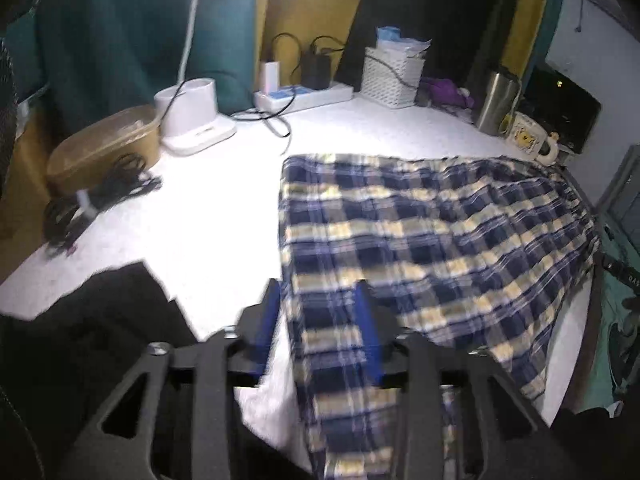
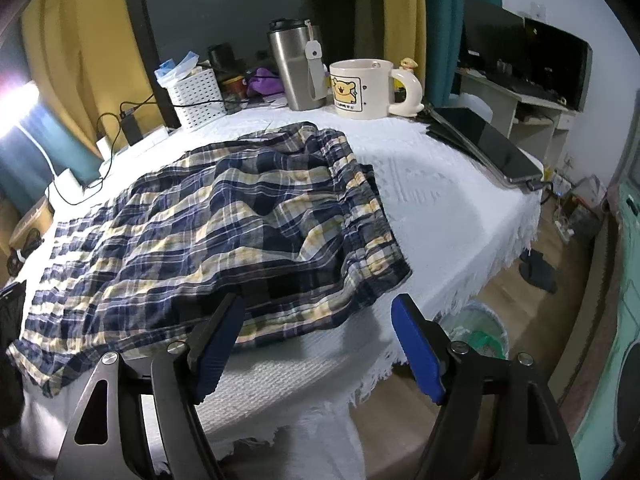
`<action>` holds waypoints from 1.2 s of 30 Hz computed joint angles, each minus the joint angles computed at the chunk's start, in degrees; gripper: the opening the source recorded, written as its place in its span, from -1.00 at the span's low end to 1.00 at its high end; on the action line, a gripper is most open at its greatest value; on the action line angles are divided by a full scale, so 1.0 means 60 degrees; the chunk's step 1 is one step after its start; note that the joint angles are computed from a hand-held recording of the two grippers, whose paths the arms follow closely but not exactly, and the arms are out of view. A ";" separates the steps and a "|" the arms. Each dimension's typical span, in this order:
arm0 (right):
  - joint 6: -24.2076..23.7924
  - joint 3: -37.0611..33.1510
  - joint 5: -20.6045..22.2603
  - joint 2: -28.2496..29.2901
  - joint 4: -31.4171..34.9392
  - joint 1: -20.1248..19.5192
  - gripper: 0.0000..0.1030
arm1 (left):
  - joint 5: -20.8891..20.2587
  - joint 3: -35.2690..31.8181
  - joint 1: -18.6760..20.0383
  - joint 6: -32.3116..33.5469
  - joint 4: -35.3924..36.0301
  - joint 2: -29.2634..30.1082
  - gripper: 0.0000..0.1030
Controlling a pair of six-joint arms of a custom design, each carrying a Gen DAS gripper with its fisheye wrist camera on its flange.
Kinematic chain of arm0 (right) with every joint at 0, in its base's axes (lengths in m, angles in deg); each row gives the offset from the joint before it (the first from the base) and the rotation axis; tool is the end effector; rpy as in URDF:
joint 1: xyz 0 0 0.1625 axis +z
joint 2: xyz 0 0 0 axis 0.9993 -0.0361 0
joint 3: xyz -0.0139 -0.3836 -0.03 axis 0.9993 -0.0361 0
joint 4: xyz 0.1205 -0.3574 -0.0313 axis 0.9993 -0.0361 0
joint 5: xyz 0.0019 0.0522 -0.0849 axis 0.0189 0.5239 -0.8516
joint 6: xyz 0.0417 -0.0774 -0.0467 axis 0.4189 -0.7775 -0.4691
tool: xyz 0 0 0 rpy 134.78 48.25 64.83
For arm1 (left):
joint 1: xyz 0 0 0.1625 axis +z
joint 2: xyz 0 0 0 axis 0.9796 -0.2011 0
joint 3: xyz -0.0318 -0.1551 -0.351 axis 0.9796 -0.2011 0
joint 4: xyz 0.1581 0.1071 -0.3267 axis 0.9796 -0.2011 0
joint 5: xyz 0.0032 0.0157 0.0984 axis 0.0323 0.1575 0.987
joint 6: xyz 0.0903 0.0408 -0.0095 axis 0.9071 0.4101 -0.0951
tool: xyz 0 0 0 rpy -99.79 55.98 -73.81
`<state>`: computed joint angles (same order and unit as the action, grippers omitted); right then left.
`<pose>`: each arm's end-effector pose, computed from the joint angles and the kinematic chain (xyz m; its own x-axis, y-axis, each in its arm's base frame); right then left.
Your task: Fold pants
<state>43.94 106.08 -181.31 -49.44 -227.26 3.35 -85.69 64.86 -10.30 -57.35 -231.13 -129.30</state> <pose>0.0996 -0.5700 0.1402 -0.7724 -0.0280 0.6346 -0.4463 0.7348 -0.5107 -0.0147 -0.5676 0.2379 -0.8030 0.0251 -0.5954 0.3997 0.7637 -0.5069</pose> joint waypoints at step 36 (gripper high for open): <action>0.1874 -0.2005 0.2796 0.0766 0.1953 -0.0586 0.99 | 0.0278 -0.1009 0.0407 -0.1190 0.1890 0.0249 -0.04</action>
<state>55.19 94.05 -164.53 -44.85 -215.55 -0.17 -84.02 58.81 -7.86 -64.49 -219.79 -127.80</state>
